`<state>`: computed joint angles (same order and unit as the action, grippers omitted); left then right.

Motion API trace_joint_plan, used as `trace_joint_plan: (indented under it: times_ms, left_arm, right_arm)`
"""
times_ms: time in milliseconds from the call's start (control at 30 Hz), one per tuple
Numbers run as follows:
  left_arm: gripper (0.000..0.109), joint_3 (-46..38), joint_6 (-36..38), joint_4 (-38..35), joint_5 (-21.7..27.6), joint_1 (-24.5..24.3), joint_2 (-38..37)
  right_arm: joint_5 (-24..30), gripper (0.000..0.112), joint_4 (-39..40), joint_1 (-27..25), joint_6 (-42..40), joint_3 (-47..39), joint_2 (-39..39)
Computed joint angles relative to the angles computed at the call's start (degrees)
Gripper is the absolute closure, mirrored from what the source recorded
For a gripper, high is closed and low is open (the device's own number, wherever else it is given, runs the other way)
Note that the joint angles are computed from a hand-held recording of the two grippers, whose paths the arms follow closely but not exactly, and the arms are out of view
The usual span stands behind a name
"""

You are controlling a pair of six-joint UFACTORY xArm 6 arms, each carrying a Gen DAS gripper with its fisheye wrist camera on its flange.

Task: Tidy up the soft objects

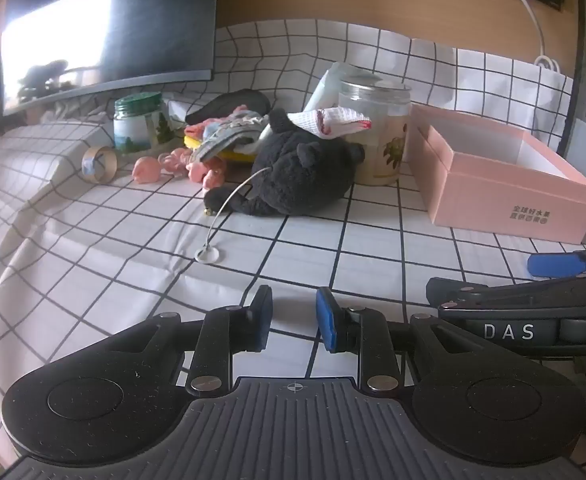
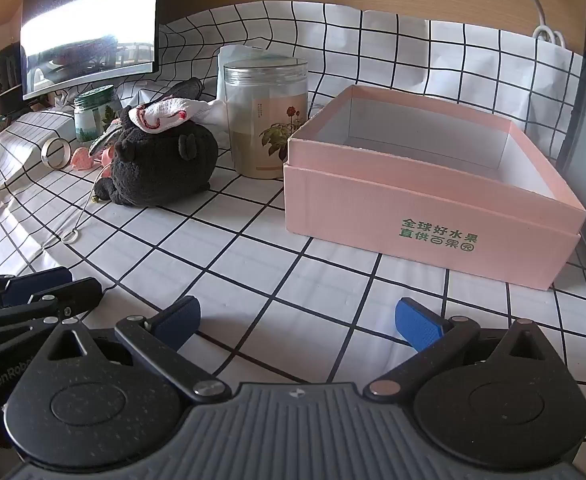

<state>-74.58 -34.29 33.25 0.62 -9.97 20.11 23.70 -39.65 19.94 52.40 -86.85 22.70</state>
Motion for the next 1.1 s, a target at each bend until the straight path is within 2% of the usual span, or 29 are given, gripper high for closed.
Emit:
trace_joint_plan:
  times_ms: [1100]
  left_arm:
    - [0.081, -0.08, -0.63, 0.61, -0.12, 0.04, 0.06]
  right_arm:
    - [-0.02, 0.009, -0.01, 0.01, 0.01, 0.06, -0.05]
